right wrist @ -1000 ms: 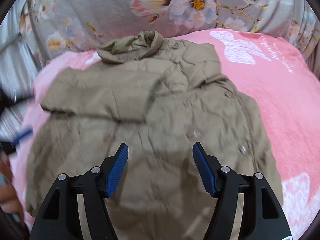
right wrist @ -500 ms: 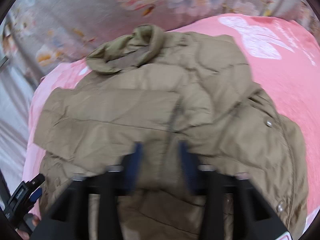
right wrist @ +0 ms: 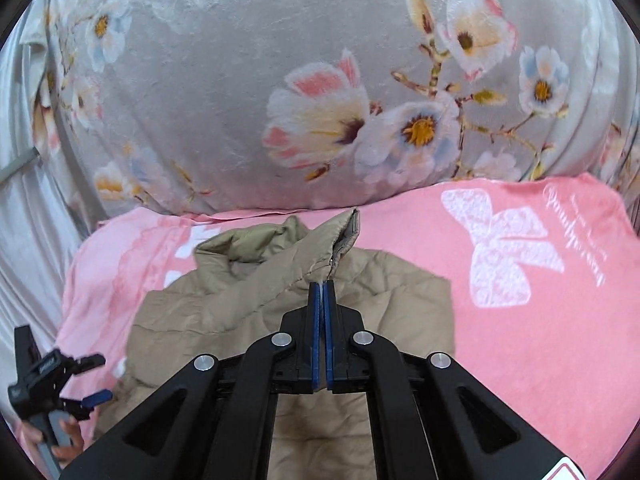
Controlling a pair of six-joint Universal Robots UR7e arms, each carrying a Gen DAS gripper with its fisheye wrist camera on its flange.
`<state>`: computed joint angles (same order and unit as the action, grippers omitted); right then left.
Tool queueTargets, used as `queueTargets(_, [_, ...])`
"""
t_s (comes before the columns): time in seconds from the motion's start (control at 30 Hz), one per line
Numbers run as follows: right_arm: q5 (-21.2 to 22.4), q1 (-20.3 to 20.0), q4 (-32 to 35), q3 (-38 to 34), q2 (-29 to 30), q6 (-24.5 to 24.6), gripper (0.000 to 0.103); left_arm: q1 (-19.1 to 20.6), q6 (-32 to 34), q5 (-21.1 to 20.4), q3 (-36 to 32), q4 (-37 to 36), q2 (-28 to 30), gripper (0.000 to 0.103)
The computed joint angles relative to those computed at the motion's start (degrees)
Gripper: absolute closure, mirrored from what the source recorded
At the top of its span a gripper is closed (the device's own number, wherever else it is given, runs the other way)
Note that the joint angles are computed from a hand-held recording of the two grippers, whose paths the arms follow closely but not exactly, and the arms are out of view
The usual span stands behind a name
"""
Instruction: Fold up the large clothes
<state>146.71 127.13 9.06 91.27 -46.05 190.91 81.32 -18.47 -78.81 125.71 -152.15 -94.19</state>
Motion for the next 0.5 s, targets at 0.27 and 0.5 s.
queueTargets(0.27, [-1.4,-4.2,1.8,4.3,0.7,4.6,0.101,-4.6,3.1,18.2,-0.2,-5.5,7.7,0.035])
queueTargets(0.5, [-3.1,-10.0,-0.5,9.0,3.7,8.6,0.101,-7.7,12.0,29.8,3.0,-11.6,10.7,0.040])
